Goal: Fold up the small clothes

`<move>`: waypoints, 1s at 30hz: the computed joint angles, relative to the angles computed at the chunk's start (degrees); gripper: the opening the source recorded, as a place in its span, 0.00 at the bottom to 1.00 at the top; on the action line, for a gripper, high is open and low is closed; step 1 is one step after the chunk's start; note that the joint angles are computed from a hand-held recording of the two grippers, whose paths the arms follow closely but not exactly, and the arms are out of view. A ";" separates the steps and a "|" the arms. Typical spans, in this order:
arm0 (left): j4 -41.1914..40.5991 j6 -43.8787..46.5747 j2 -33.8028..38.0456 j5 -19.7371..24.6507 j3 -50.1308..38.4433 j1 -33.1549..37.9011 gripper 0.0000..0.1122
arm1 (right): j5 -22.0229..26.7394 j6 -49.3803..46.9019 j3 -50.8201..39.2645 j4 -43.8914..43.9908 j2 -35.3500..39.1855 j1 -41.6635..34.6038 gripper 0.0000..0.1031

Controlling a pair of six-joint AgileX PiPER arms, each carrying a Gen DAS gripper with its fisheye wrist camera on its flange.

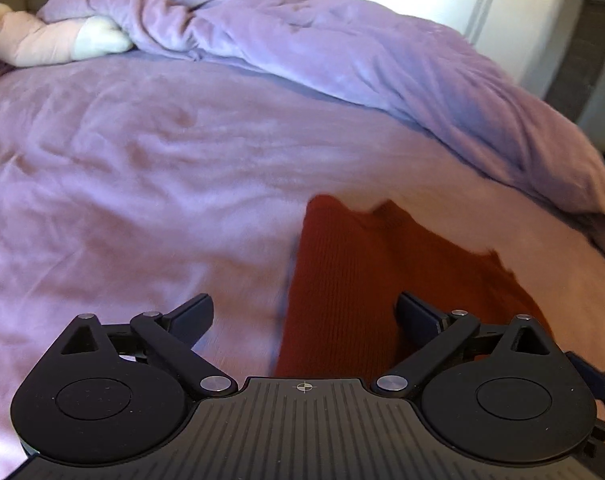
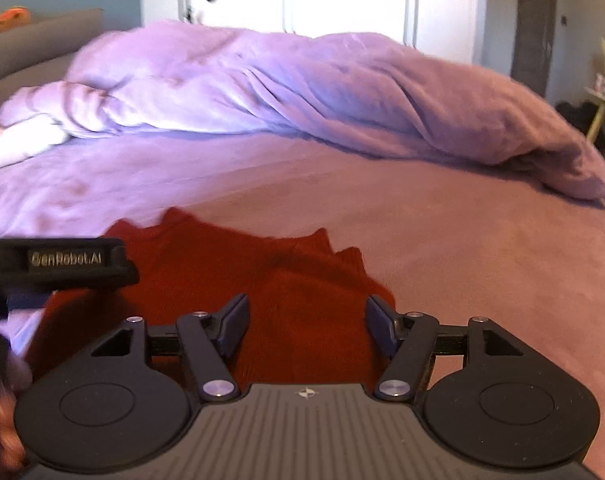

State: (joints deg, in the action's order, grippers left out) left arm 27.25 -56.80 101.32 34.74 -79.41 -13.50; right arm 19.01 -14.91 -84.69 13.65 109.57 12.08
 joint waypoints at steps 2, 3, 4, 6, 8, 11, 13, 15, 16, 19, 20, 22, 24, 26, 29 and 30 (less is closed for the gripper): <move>-2.91 1.52 -4.69 -0.42 5.07 -0.35 0.90 | -1.67 -6.59 7.48 5.68 -5.12 -0.96 0.63; -5.18 3.54 -6.65 -0.09 7.07 -0.32 0.90 | -2.28 -9.72 10.81 8.45 -7.24 -1.58 0.63; -5.78 3.82 -8.85 0.21 9.48 -0.88 0.90 | -2.75 -11.11 13.12 9.33 -8.77 -1.99 0.64; -0.62 -1.39 -13.94 -0.29 15.69 -3.84 0.90 | -2.47 -12.28 16.49 9.99 -11.60 -3.27 0.68; 6.74 -7.03 -17.72 2.93 19.38 -8.86 0.90 | 0.45 -12.28 18.13 10.48 -14.12 -5.61 0.68; 5.37 -6.94 -20.26 7.62 19.76 -13.18 0.90 | 7.13 -18.26 21.20 19.69 -18.65 -10.33 0.69; -2.10 -2.12 -21.98 5.95 20.47 -12.24 0.90 | 12.99 -20.76 23.22 25.80 -20.81 -14.07 0.69; -9.80 2.48 -22.79 3.65 21.18 -10.53 0.90 | 22.88 -23.95 24.29 36.08 -20.80 -20.21 0.68; -13.00 4.04 -22.53 2.84 21.10 -9.46 0.90 | 27.00 -25.25 24.94 40.78 -20.42 -23.05 0.67; -15.28 1.85 -22.46 -0.56 21.63 -8.06 0.90 | 33.60 -26.05 25.62 48.23 -19.07 -27.55 0.58; -19.11 4.47 -22.39 -2.91 22.11 -6.66 0.90 | 34.67 -26.10 25.49 49.64 -18.52 -28.10 0.56; -28.80 10.57 -21.90 -6.37 23.05 -3.61 0.90 | 36.26 -25.68 24.61 52.41 -16.54 -28.68 0.55; -38.99 15.86 -21.60 -9.97 25.03 -0.44 0.90 | 36.12 -22.35 23.70 54.11 -13.97 -28.45 0.55; -43.57 16.93 -20.72 -11.16 26.00 1.82 0.89 | 36.06 -20.37 23.84 57.28 -11.51 -28.65 0.55; -47.12 18.69 -20.20 -12.23 26.87 3.49 0.82 | 35.87 -18.43 24.22 62.89 -8.47 -28.77 0.55; -46.20 17.45 -20.31 -12.84 27.06 3.52 0.81 | 35.71 -18.07 24.50 64.39 -7.90 -28.72 0.55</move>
State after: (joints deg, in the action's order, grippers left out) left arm -18.95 -39.35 81.00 21.90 -52.34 -9.98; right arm 54.72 -32.98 -60.19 78.04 101.67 -16.64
